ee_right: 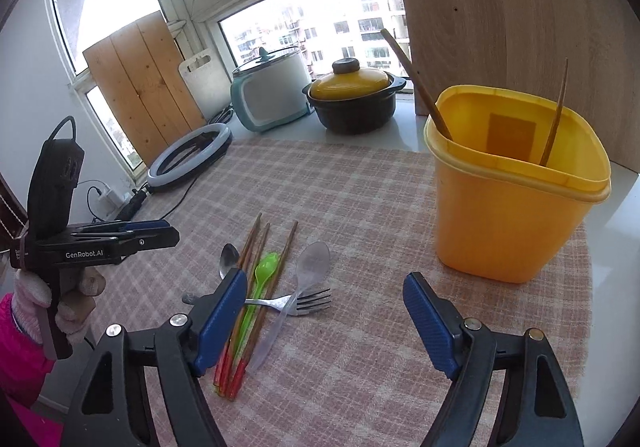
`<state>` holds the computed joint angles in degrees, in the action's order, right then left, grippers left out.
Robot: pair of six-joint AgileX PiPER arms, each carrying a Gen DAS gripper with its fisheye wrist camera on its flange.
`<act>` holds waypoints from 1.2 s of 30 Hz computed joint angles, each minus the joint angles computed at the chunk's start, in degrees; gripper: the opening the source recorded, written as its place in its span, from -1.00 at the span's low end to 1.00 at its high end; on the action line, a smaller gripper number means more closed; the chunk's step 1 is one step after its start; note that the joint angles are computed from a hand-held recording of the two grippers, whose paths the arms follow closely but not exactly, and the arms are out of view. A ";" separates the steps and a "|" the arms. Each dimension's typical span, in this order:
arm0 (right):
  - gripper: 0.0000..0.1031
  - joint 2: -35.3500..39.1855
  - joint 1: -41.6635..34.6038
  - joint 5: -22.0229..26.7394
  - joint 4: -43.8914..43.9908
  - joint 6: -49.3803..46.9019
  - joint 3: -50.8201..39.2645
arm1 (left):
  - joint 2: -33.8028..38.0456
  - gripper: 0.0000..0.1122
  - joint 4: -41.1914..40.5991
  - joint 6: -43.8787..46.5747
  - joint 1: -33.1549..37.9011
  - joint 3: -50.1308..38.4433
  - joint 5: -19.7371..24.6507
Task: Organize utensils
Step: 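Move both tools back down to the remaining utensils, then grasp the metal spoon with the left tool while the right tool grasps the clear plastic spoon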
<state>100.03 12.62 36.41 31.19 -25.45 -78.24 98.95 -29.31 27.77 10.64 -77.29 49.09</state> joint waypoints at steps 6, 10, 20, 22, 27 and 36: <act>0.39 7.45 3.10 2.92 -6.48 5.91 -7.51 | 0.48 -0.18 -0.91 2.00 0.62 1.81 0.22; 0.33 11.78 4.81 4.40 -9.16 8.26 -11.71 | 2.70 -0.18 -1.34 1.93 1.60 0.76 1.13; 0.11 20.66 7.58 8.73 -16.47 15.79 -22.18 | 10.86 -0.18 -3.95 0.48 3.20 -5.09 4.68; 0.07 21.55 7.40 9.72 -16.97 16.79 -23.43 | 12.66 -0.18 -4.42 -0.19 3.30 -6.35 5.19; 0.00 23.78 6.74 11.00 -16.32 18.26 -26.03 | 15.40 -0.18 -6.00 0.53 3.38 -8.19 6.34; -0.09 27.45 7.59 13.47 -17.21 20.16 -30.53 | 16.40 -0.18 -6.74 1.95 2.28 -8.70 4.80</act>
